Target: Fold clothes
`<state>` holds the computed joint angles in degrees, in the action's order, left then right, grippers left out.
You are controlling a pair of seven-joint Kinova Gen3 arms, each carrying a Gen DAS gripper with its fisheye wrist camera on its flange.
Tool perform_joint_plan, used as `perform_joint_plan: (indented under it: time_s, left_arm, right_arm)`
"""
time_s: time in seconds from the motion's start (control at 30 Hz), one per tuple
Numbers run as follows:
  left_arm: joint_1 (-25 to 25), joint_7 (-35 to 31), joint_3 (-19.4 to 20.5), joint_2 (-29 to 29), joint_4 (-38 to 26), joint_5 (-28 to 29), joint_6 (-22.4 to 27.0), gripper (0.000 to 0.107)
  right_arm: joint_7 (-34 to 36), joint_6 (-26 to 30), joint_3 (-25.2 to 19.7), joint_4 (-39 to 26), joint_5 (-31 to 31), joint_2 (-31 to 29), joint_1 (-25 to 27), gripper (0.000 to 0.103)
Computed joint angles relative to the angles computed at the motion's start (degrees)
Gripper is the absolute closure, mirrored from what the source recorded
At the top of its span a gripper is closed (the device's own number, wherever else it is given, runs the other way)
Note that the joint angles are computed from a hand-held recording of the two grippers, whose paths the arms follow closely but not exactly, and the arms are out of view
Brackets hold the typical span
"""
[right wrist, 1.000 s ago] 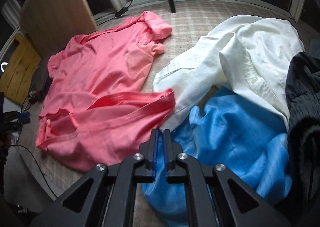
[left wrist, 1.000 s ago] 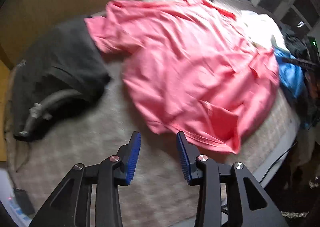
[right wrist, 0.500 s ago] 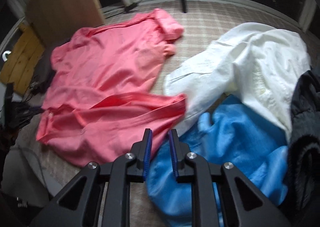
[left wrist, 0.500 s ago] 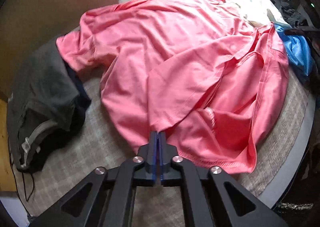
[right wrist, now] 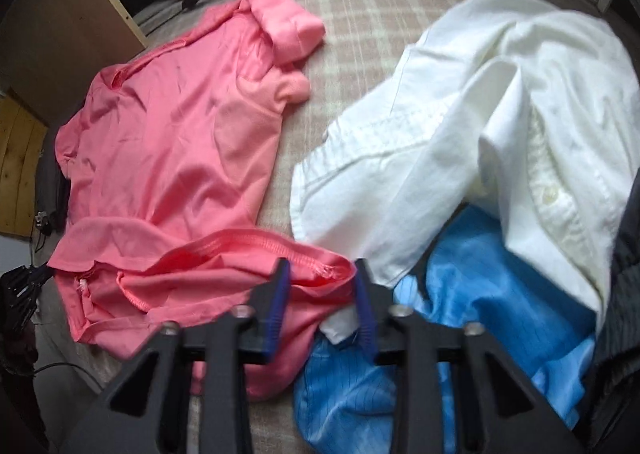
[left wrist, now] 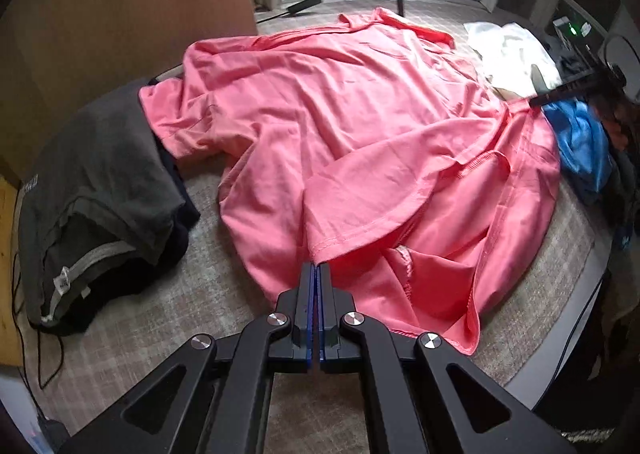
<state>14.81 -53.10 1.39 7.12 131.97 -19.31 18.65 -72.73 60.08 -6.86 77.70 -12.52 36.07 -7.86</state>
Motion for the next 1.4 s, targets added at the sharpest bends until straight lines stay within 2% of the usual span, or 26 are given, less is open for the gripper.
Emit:
perform_joint_plan:
  time_s: [0.1, 0.23, 0.3, 0.4, 0.5, 0.57, 0.63, 0.7, 0.8, 0.93, 1.03, 1.1, 1.13, 1.17, 1.3, 1.37, 1.4]
  left_arm:
    - [-0.5, 0.9, -0.1, -2.4, 1.4, 0.4, -0.1, 0.107]
    - [-2.8, 1.0, 1.3, -6.4, 2.8, 1.2, 1.1, 0.107]
    - [-4.2, 0.2, 2.0, -9.1, 3.4, 2.8, 2.4, 0.107]
    - [-5.5, -5.4, 1.4, -14.9, 4.8, 9.6, 4.9, 0.107]
    - [-5.9, -7.0, 2.2, -22.0, 6.1, 14.6, 10.9, 0.107]
    - [-6.5, -6.1, 4.7, -25.4, 7.6, 16.7, 14.4, 0.107]
    - [-6.6, -5.6, 6.4, -26.5, 9.5, 19.0, 15.4, 0.107]
    - [-6.8, -4.6, 8.0, -25.1, 11.8, 20.8, 14.2, 0.107]
    - [-6.8, -3.3, 8.6, -24.2, 14.0, 22.9, 12.8, 0.107]
    - [-6.5, -2.3, 10.2, -29.9, 11.6, 21.8, 18.5, 0.107]
    - [-7.6, -2.2, 11.4, -30.0, 10.2, 19.7, 19.6, 0.107]
    - [-7.9, -3.5, 10.4, -28.2, 10.4, 19.1, 18.0, 0.107]
    - [-8.0, -4.4, 9.7, -27.1, 10.5, 18.9, 17.2, 0.107]
    - [-8.2, -4.8, 9.5, -26.2, 10.6, 18.6, 16.6, 0.107]
    - [-8.3, -5.6, 8.8, -23.3, 10.6, 18.5, 14.6, 0.107]
    - [-8.6, -4.7, 9.4, -22.9, 10.5, 17.9, 14.2, 0.107]
    - [-8.6, -4.3, 9.7, -23.2, 10.4, 17.7, 14.4, 0.107]
  right_arm:
    - [1.1, -0.1, -0.8, 1.7, -0.8, -2.0, 1.4, 0.097]
    - [4.1, -1.0, -5.3, 4.9, -2.8, -5.6, 6.7, 0.099]
    - [7.8, -0.9, -3.3, 6.8, -5.8, -8.4, 6.6, 0.099]
    - [12.9, -0.5, -1.2, 10.6, -8.9, -13.6, 7.2, 0.099]
    - [19.7, 0.0, 3.5, 16.8, -12.7, -20.1, 6.7, 0.099]
    - [22.5, -0.4, 3.1, 22.2, -12.2, -25.1, 8.6, 0.099]
    - [23.2, -3.0, -0.9, 27.5, -11.5, -27.3, 13.3, 0.099]
    - [21.7, -7.1, -3.3, 32.8, -9.4, -27.2, 15.0, 0.099]
    - [21.5, -11.7, -0.8, 38.5, -9.7, -27.8, 12.9, 0.1]
    - [26.4, -9.6, 0.6, 39.1, -12.2, -32.1, 14.9, 0.101]
    - [30.6, -9.6, 0.1, 39.0, -13.2, -32.6, 14.3, 0.099]
    - [32.5, -13.8, -0.7, 40.4, -12.9, -31.4, 12.2, 0.083]
    - [32.8, -16.1, -1.5, 41.0, -12.7, -30.2, 11.5, 0.063]
    - [32.1, -18.5, -1.8, 41.4, -11.8, -28.7, 9.7, 0.055]
    - [25.3, -27.8, -1.0, 42.2, -2.9, -22.7, 0.2, 0.055]
    - [22.9, -30.6, -3.0, 42.7, 0.0, -21.2, 0.1, 0.059]
    - [22.7, -30.5, -4.7, 42.6, 0.1, -21.2, 1.7, 0.069]
